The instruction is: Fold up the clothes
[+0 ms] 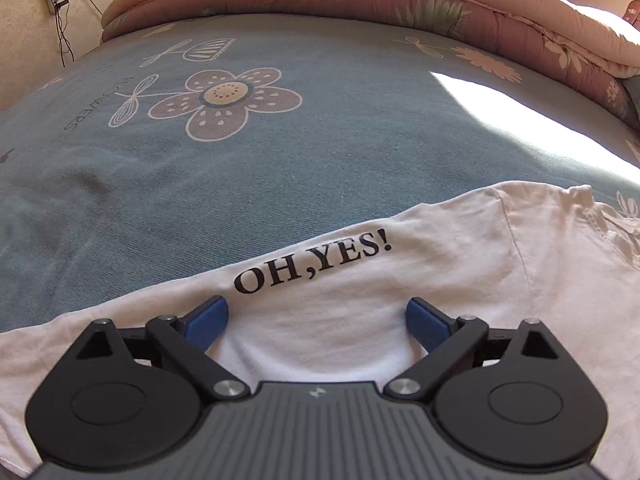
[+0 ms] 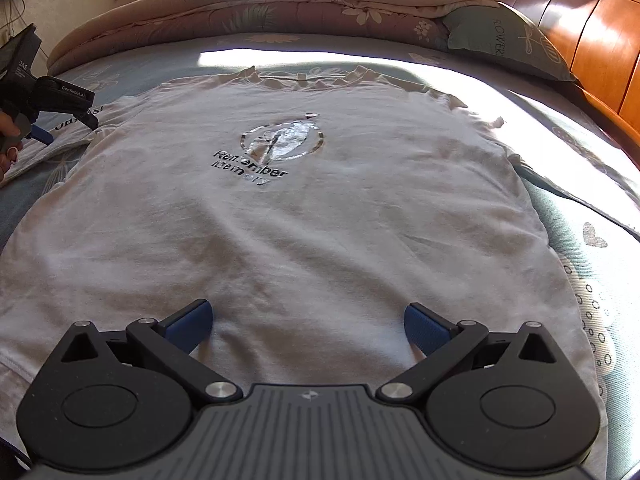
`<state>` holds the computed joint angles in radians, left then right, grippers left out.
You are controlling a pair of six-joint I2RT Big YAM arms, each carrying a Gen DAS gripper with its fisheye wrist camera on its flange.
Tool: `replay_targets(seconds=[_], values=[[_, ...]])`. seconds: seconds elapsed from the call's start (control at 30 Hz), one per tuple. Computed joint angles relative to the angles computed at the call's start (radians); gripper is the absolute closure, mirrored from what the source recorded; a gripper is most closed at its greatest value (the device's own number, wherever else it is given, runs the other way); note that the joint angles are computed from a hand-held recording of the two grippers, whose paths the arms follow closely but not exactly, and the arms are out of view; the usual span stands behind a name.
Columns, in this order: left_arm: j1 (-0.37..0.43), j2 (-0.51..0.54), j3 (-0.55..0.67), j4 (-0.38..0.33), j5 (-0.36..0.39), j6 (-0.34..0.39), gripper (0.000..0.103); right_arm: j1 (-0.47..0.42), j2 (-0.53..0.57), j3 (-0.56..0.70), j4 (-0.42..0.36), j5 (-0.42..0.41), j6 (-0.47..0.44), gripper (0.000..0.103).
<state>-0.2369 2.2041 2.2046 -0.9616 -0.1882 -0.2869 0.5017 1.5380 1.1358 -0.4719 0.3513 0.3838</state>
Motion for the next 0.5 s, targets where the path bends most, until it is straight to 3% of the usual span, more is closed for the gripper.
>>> replay_targets(seconds=[0.1, 0.23, 0.37, 0.43, 0.5], values=[[-0.001, 0.074, 0.159, -0.113, -0.025, -0.037, 0.01, -0.001, -0.004, -0.029, 0.067, 0.003, -0.024, 0.0], [-0.018, 0.023, 0.112, -0.067, 0.129, -0.055, 0.009, -0.002, -0.018, -0.08, 0.167, 0.004, -0.063, 0.0], [-0.041, 0.065, 0.168, -0.115, 0.306, -0.105, 0.008, -0.008, -0.021, -0.106, 0.232, -0.009, -0.09, 0.0], [-0.062, 0.141, 0.285, -0.188, 0.259, -0.086, 0.008, -0.012, -0.024, -0.116, 0.253, -0.018, -0.095, 0.0], [-0.07, 0.209, 0.393, -0.213, 0.201, -0.068, 0.008, -0.013, -0.026, -0.125, 0.269, -0.024, -0.097, 0.0]])
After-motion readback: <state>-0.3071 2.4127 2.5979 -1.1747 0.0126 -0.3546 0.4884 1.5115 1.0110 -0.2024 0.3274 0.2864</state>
